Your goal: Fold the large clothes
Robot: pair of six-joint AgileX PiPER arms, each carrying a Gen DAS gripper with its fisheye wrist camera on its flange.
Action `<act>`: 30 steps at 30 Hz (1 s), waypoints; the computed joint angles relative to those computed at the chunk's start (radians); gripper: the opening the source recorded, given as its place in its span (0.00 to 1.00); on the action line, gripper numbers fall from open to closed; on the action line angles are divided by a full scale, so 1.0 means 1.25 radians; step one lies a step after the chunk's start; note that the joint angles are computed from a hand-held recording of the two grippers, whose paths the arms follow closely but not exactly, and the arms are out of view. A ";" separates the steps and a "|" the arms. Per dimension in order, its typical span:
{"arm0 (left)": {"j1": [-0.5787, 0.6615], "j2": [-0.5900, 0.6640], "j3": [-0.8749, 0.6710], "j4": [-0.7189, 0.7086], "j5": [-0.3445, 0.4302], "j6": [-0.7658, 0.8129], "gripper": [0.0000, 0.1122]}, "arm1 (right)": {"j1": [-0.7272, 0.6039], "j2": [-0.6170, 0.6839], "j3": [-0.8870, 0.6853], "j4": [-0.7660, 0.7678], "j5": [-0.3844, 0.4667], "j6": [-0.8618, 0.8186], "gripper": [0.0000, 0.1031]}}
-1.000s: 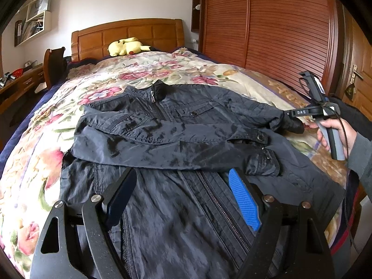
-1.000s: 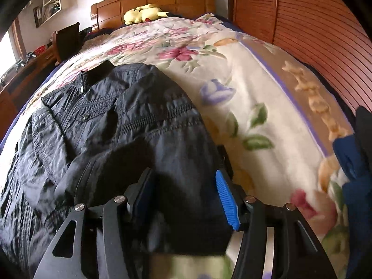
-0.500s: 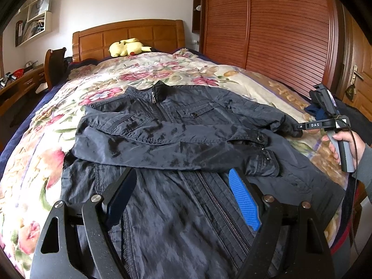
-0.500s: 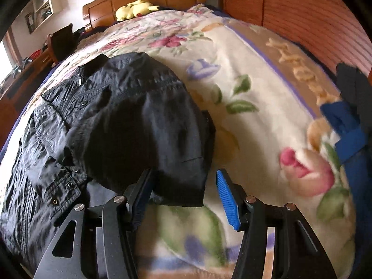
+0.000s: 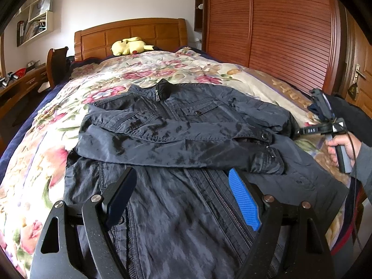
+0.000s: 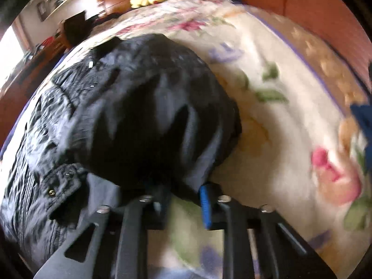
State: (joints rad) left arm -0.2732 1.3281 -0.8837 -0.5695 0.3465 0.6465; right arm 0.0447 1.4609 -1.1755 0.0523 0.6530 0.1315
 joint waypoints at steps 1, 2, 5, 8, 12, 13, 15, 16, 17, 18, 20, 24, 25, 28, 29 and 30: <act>0.003 0.000 0.000 -0.005 0.003 0.006 0.73 | 0.009 -0.008 -0.014 -0.008 0.000 -0.004 0.10; 0.002 -0.001 -0.001 0.002 0.004 0.000 0.73 | 0.022 -0.019 -0.031 -0.022 0.001 -0.002 0.08; 0.011 -0.005 0.000 -0.006 0.010 0.011 0.73 | 0.081 -0.027 -0.127 -0.086 0.030 0.024 0.07; 0.028 -0.010 0.001 -0.020 0.018 0.028 0.73 | 0.181 0.017 -0.281 -0.175 0.096 0.060 0.07; 0.057 -0.015 0.002 -0.048 0.033 0.055 0.73 | 0.324 0.118 -0.492 -0.242 0.179 0.067 0.07; 0.066 -0.017 0.003 -0.057 0.036 0.064 0.73 | 0.357 0.150 -0.548 -0.252 0.202 0.062 0.07; 0.083 -0.021 0.007 -0.072 0.041 0.084 0.73 | 0.406 0.215 -0.651 -0.263 0.246 0.056 0.07; 0.089 -0.021 0.006 -0.075 0.044 0.088 0.73 | 0.421 0.245 -0.695 -0.263 0.267 0.059 0.07; 0.096 -0.022 0.006 -0.077 0.046 0.093 0.73 | 0.427 0.284 -0.753 -0.245 0.294 0.060 0.08; 0.104 -0.025 0.008 -0.087 0.049 0.105 0.73 | 0.431 0.305 -0.782 -0.234 0.310 0.067 0.11; 0.120 -0.027 0.009 -0.102 0.059 0.123 0.73 | 0.429 0.332 -0.802 -0.222 0.311 0.078 0.18; 0.147 -0.035 0.010 -0.136 0.079 0.161 0.73 | 0.407 0.321 -0.745 -0.213 0.259 0.068 0.36; 0.152 -0.037 0.010 -0.147 0.084 0.169 0.73 | 0.403 0.303 -0.717 -0.224 0.249 0.074 0.41; 0.162 -0.040 0.007 -0.172 0.096 0.189 0.73 | 0.396 0.293 -0.663 -0.268 0.229 0.127 0.45; 0.162 -0.038 0.006 -0.175 0.096 0.192 0.73 | 0.392 0.287 -0.639 -0.280 0.224 0.147 0.46; 0.159 -0.037 0.005 -0.173 0.094 0.188 0.73 | 0.386 0.285 -0.615 -0.296 0.215 0.172 0.46</act>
